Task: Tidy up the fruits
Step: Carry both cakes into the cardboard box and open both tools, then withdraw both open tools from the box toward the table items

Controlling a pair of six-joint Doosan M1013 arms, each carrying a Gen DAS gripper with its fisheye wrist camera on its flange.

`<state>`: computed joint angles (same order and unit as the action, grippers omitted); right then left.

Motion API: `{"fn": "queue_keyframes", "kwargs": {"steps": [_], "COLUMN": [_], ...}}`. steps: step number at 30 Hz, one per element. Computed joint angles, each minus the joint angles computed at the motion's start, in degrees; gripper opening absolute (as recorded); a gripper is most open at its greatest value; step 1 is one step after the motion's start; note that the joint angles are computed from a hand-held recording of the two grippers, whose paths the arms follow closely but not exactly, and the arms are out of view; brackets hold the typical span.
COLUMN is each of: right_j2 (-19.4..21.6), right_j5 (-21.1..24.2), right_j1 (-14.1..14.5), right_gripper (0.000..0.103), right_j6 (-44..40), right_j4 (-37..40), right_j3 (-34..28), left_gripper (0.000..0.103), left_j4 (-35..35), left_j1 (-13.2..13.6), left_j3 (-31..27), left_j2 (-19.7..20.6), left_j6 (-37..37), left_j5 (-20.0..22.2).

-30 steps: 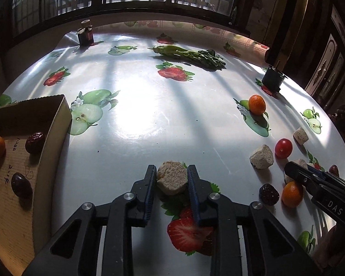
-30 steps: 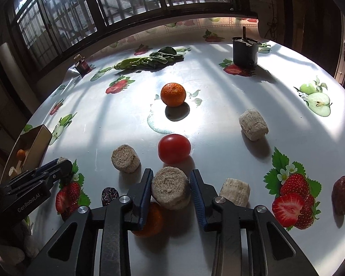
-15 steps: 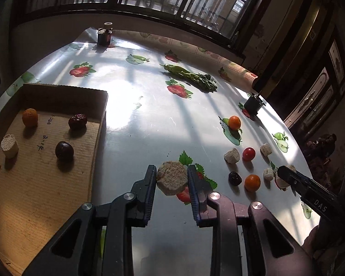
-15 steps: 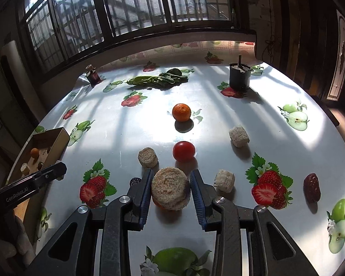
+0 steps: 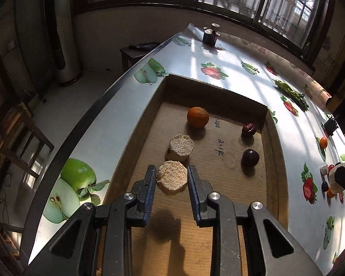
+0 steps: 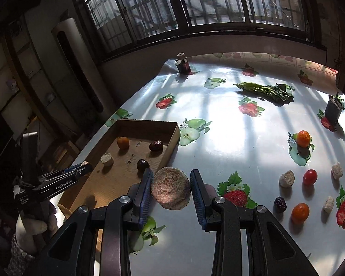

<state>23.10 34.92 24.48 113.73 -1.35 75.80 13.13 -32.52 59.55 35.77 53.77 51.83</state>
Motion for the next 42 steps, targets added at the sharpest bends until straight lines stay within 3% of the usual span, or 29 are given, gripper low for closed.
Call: {"fn": "queue_keyframes", "kwargs": {"steps": [6,14,15,17,21,25,27,29,31,32,36,42], "right_j2": [7.73,12.77,13.05,13.2,13.21,11.58,10.27,8.62,6.58,5.42,0.97,-5.09], "right_j5": [7.24,12.34,12.63,12.31,12.42,10.37,8.62,6.8,4.74,3.87,1.61,0.94], "right_j1": [1.76,3.1,3.18,3.56,4.19,4.32,4.05,3.88,3.69,3.57,2.99,3.21], "right_gripper": [0.036,0.036,0.036,0.036,0.037,0.044,0.046,0.048,0.054,0.059,0.061,0.066], "right_j6": [-4.28,-4.56,-4.51,-3.99,-3.75,-2.81,-2.18,-0.53,2.27,4.59,13.84,33.56], "right_j4": [2.87,-0.75,-0.95,-2.62,-5.53,-7.04,-6.59,-7.41,-9.04,-10.24,-14.26,-27.68], "right_j3": [-8.8,-14.0,-14.25,-14.29,-14.39,-12.43,-10.95,-9.17,-6.64,-5.22,0.53,9.65], "left_gripper": [0.026,0.028,0.03,0.047,0.05,0.05,0.057,0.073,0.077,0.077,0.077,0.077], "left_j4": [-2.56,-4.16,-4.36,-4.91,-5.99,-6.68,-4.65,-0.67,3.24,4.58,8.66,17.19], "left_j1": [0.82,1.3,1.31,1.4,1.75,1.77,1.27,0.43,-0.56,-1.03,-3.32,-8.31], "left_j3": [-2.77,-3.82,-3.62,-3.24,-1.74,0.71,2.19,3.48,5.44,6.45,8.96,8.39], "left_j2": [2.5,3.35,3.22,2.96,2.0,0.12,-1.2,-2.51,-4.1,-4.87,-6.86,-6.55], "left_j6": [1.36,0.9,0.98,1.09,0.22,-1.34,-3.67,-7.46,-10.97,-12.19,-14.44,-13.42], "left_j5": [3.45,3.46,3.1,2.55,-0.09,-3.44,-5.32,-6.38,-8.34,-9.37,-11.6,-8.68]}}
